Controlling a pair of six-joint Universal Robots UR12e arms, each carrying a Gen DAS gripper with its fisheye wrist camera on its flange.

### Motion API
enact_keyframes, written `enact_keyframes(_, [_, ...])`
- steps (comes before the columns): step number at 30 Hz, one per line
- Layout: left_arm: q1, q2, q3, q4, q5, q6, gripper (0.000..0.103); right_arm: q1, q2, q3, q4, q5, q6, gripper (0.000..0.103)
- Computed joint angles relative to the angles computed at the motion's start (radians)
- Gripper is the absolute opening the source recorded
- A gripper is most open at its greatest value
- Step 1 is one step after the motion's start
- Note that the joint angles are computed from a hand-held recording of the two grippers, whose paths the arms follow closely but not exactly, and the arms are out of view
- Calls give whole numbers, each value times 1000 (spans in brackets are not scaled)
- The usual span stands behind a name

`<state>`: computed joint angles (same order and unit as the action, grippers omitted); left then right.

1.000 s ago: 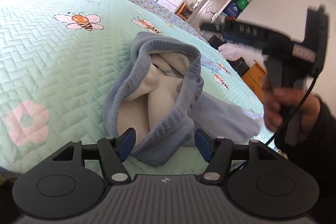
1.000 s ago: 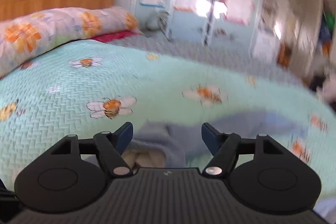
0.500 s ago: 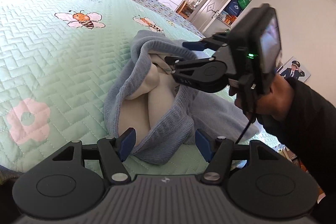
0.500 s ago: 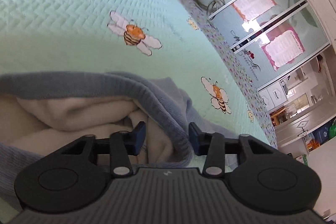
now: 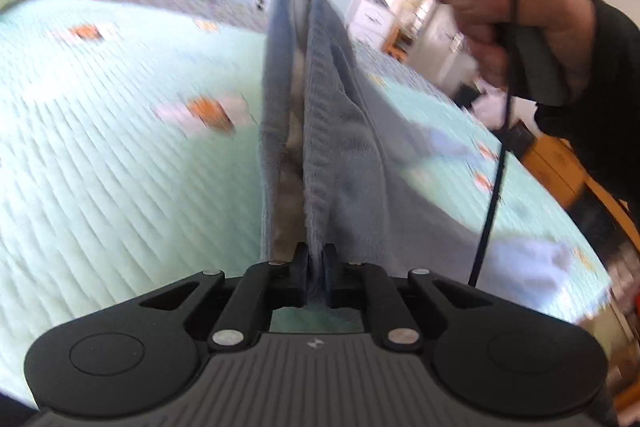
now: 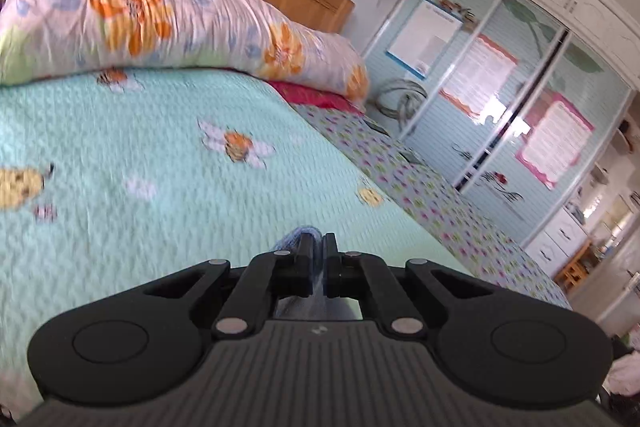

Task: Fold clothes
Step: 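Lift the hem with the right gripper while the left gripper holds the bundle, then release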

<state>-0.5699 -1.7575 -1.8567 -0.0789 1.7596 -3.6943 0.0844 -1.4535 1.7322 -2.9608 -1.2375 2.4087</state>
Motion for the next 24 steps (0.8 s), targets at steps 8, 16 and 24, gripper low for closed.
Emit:
enact_keyframes(8, [116, 38, -4, -113, -1, -60, 10, 84, 185, -288, 299, -38, 136, 3])
enact_keyframes(16, [127, 86, -129, -52, -78, -290, 24, 35, 197, -263, 448, 84, 350, 40])
enact_keyframes(24, [101, 71, -94, -22, -67, -167, 42, -192, -5, 54, 177, 144, 382, 82])
